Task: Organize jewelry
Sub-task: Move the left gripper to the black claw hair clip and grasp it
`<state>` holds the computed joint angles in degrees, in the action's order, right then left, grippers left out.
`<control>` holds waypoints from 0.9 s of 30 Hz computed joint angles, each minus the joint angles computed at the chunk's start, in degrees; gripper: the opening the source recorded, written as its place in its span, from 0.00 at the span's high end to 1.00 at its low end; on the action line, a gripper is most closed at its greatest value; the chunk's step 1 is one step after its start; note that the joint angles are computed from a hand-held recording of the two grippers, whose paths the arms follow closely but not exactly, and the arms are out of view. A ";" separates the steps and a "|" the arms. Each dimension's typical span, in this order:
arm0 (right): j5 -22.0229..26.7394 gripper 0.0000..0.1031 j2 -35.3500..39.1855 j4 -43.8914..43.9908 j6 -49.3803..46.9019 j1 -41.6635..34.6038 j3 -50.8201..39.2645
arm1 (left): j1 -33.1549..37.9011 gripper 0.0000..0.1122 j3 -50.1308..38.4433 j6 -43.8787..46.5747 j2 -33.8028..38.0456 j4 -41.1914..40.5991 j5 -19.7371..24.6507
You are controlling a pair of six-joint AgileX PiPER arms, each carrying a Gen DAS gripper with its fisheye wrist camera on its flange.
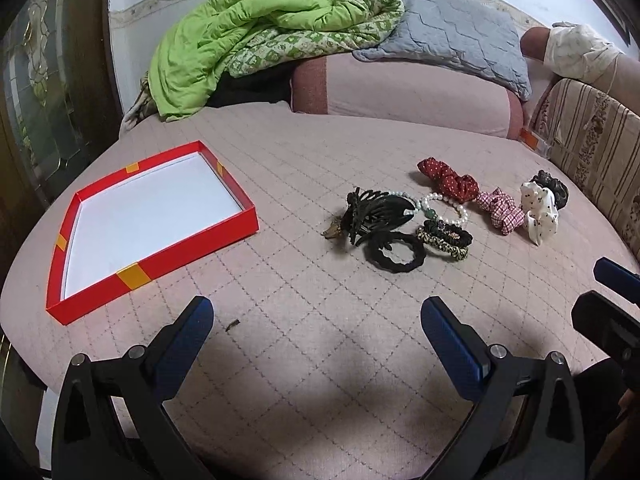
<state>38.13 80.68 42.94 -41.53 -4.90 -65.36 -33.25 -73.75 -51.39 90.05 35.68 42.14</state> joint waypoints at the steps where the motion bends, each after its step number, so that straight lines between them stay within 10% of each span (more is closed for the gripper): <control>1: -0.12 0.04 -0.06 -0.30 -0.06 0.17 0.08 | 0.12 0.08 -0.08 0.35 0.10 -0.29 -0.19; 19: 2.05 0.07 8.93 -5.34 5.17 1.23 -10.81 | 8.80 0.08 -12.07 13.85 7.57 -11.80 -3.36; 27: 4.87 0.26 16.43 -7.07 8.77 1.24 -19.70 | 12.00 0.08 -13.97 23.29 10.22 -20.21 -4.88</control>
